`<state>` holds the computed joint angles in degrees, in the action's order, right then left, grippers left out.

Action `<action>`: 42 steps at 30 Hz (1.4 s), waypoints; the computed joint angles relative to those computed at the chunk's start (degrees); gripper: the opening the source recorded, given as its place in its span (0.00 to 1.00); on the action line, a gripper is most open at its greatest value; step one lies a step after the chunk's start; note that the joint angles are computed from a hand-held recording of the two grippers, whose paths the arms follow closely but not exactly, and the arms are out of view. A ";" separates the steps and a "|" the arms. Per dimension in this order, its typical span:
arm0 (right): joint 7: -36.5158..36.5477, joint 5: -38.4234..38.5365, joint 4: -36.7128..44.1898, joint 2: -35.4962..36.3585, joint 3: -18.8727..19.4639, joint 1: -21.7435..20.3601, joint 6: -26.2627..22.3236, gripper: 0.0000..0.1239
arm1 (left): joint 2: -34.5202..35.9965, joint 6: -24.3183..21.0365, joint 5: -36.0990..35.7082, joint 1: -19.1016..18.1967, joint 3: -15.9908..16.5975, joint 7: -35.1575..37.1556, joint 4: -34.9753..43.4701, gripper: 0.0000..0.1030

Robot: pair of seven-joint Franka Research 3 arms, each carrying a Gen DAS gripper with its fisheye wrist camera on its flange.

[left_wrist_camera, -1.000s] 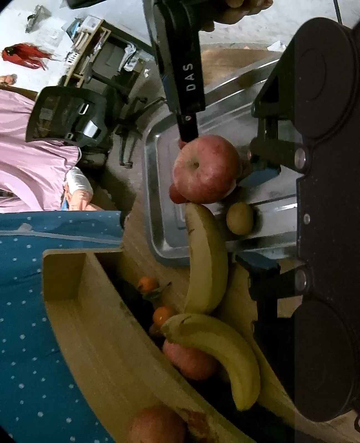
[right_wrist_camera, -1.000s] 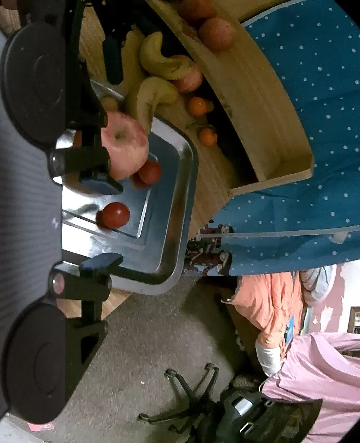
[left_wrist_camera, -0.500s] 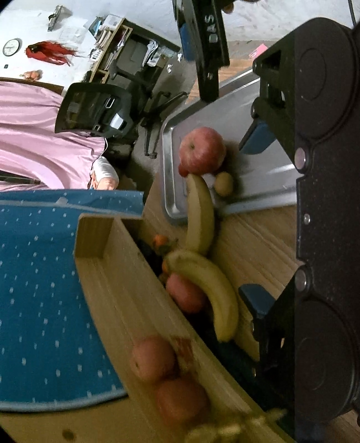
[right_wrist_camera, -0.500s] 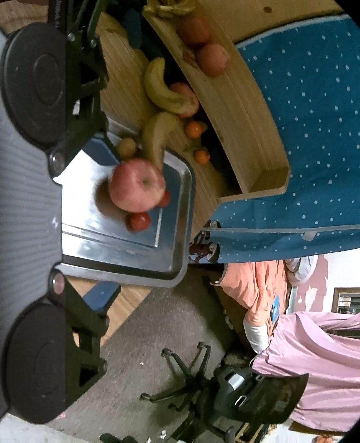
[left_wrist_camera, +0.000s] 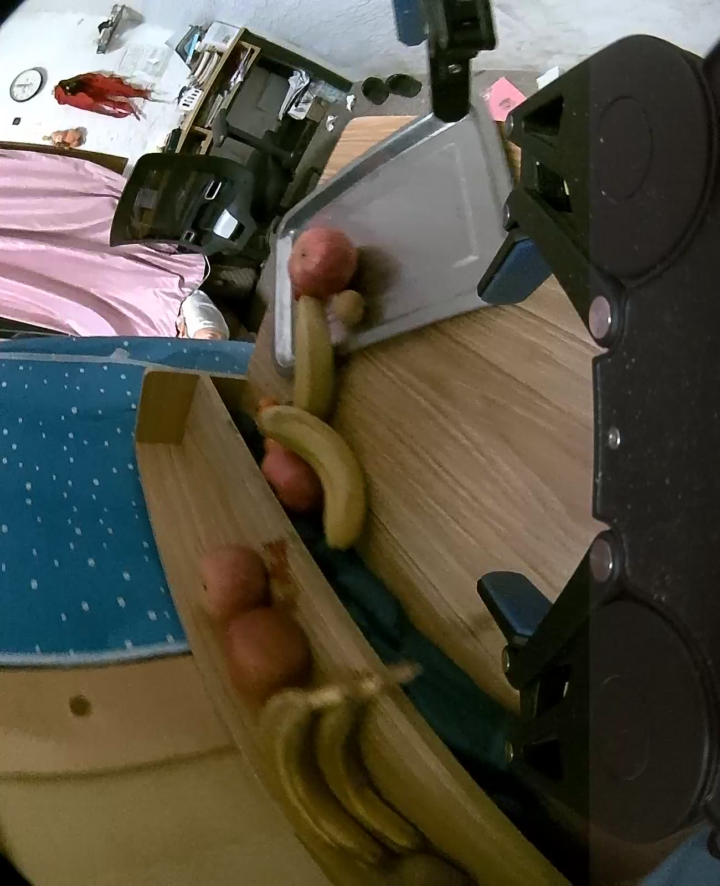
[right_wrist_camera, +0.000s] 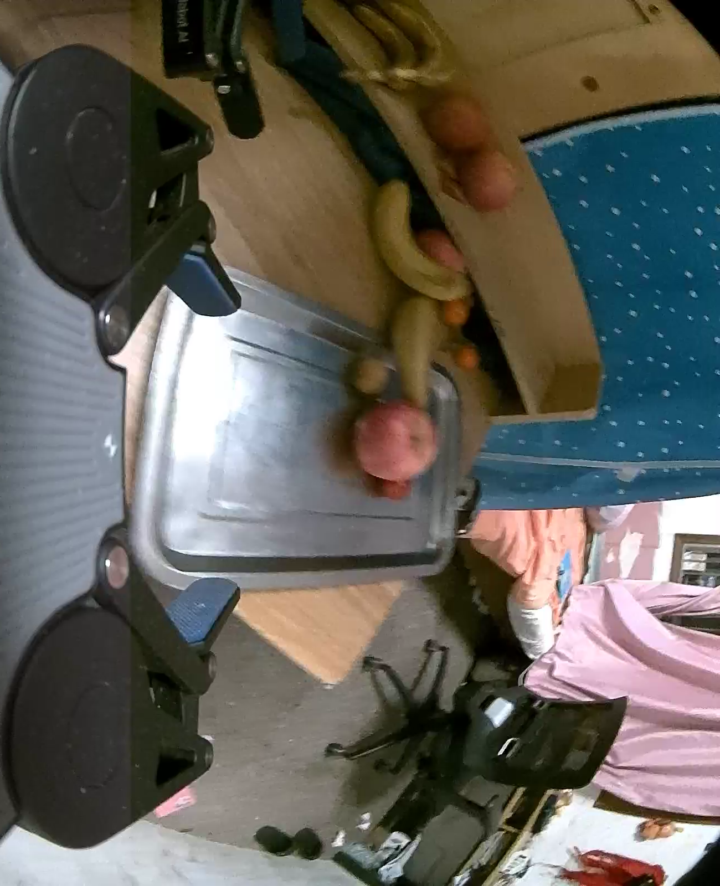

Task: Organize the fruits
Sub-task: 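Withdraw both tools from the tray toward the desk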

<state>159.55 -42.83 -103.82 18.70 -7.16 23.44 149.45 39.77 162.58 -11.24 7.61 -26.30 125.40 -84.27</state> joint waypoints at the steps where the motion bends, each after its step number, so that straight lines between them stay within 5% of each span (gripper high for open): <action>1: 0.63 0.26 -0.40 -0.34 0.34 0.59 -0.81 0.83 | -0.65 0.25 -0.38 0.91 -0.50 0.54 -1.23 0.99; 11: -2.00 12.12 -0.39 0.53 5.26 2.20 -4.10 0.83 | -5.98 -0.22 -2.03 4.30 1.45 0.90 -9.25 0.99; 20: -10.65 20.57 4.82 4.28 5.68 3.92 -5.51 0.83 | -7.89 -0.95 -2.26 4.17 4.12 -1.54 -11.26 0.99; 33: -22.34 24.85 12.87 9.56 3.94 4.27 -4.68 0.83 | -7.14 -1.47 3.82 -0.51 10.04 -11.96 -9.20 0.99; 42: -37.78 30.08 20.10 15.22 3.38 -0.03 0.80 0.83 | -0.31 -4.95 11.67 -6.99 14.65 -25.11 1.84 0.99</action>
